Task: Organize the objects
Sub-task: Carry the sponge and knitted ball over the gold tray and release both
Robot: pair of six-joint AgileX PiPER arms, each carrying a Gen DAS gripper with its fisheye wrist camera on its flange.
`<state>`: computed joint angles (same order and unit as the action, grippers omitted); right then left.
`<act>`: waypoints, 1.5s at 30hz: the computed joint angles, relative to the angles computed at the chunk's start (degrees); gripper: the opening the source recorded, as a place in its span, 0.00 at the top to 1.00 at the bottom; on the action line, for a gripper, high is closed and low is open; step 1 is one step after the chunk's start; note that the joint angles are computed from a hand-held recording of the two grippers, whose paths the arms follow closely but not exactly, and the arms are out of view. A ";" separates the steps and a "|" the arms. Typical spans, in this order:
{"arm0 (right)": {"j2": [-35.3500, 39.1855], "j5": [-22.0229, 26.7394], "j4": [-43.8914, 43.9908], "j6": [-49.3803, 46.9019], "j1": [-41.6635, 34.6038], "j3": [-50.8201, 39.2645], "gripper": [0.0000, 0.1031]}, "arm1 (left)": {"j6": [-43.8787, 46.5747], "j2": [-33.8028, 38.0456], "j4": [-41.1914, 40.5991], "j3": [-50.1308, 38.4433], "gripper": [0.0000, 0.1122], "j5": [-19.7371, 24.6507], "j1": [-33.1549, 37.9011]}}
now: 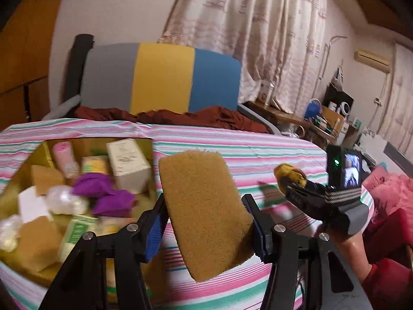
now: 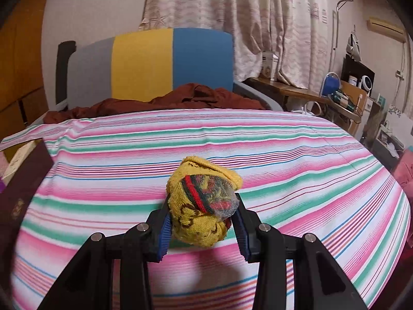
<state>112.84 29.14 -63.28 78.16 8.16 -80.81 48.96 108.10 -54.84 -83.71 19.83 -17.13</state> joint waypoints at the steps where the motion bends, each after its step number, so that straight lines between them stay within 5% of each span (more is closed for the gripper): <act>1: -0.46 -0.35 0.34 0.10 0.47 0.46 0.60 | 0.71 -0.94 -0.66 0.99 0.49 0.00 1.24; 13: -5.57 -4.36 0.79 6.78 9.21 3.72 0.60 | -0.26 -1.09 -1.88 2.04 0.48 2.90 12.83; 17: -6.30 -4.05 1.75 5.92 11.96 2.15 0.60 | -8.04 3.76 3.38 -5.46 0.48 10.34 16.64; 24: -6.98 -4.44 6.02 1.93 14.79 -1.10 0.60 | -23.32 16.03 13.85 -26.48 0.44 29.77 19.95; 28: -6.81 -4.79 9.00 -1.43 16.21 -2.77 0.60 | -23.93 12.07 16.87 -20.95 0.08 23.84 19.12; 35: -5.13 -5.98 15.57 -8.65 18.16 -6.16 0.60 | -17.41 4.97 8.34 -8.99 0.08 14.33 22.27; 38: -2.96 -5.25 22.91 -16.55 18.76 -9.99 0.60 | -22.26 4.51 13.61 -8.34 0.08 10.18 22.26; 45: 6.53 1.95 46.83 -43.82 18.73 -27.26 0.60 | -32.07 11.16 27.30 -17.80 0.12 16.73 20.39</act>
<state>119.37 31.08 -16.44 34.34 26.89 -108.07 16.89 119.26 -27.54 -101.51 36.55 3.26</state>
